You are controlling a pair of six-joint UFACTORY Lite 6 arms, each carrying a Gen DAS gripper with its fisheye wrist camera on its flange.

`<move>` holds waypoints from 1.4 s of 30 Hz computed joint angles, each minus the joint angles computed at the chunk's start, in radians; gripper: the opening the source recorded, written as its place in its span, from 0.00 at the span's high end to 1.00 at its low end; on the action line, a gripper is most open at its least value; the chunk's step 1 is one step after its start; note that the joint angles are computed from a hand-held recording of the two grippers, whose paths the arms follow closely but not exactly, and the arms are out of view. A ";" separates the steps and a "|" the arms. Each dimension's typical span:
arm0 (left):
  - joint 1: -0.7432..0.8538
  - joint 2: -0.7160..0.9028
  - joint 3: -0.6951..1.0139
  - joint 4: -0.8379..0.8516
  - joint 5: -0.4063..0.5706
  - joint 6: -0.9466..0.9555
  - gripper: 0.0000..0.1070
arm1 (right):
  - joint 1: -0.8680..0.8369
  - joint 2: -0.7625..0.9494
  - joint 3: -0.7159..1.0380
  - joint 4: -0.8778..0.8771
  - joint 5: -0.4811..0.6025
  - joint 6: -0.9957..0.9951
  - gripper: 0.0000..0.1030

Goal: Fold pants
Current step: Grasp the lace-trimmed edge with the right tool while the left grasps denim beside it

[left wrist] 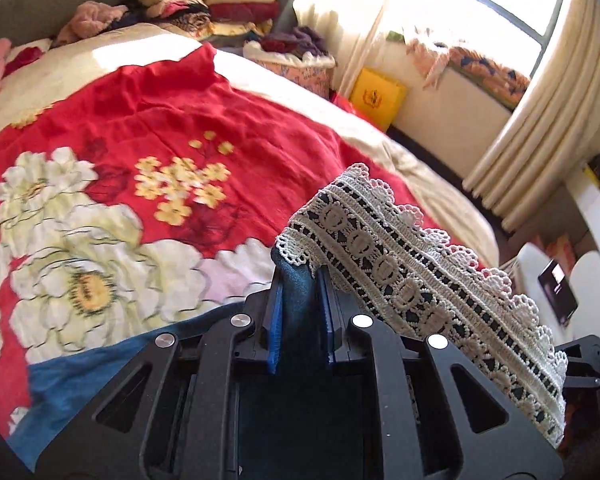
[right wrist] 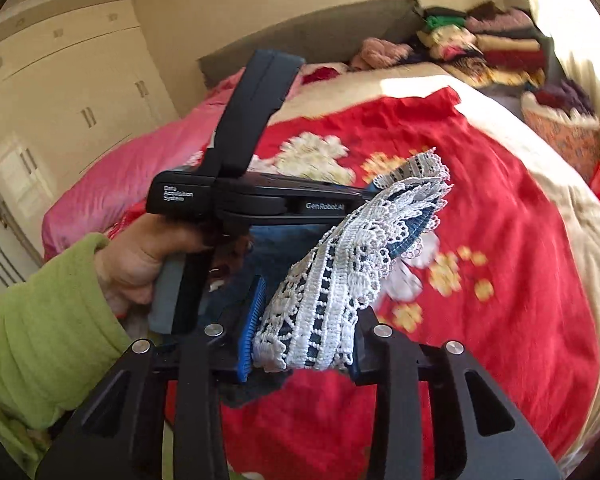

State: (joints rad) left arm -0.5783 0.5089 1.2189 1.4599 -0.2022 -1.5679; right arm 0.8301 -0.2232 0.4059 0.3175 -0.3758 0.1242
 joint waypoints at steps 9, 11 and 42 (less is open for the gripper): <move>0.366 -0.336 -0.372 -0.188 -0.162 0.226 0.77 | 0.184 0.408 0.455 0.309 0.091 -0.416 0.69; 0.510 -0.408 -0.446 -0.116 -0.229 0.156 0.77 | 0.217 0.531 0.594 0.483 0.134 -0.606 0.69; 0.560 -0.178 -0.392 -0.065 -0.340 0.170 0.45 | 0.401 1.009 1.078 1.590 -0.001 -1.766 0.62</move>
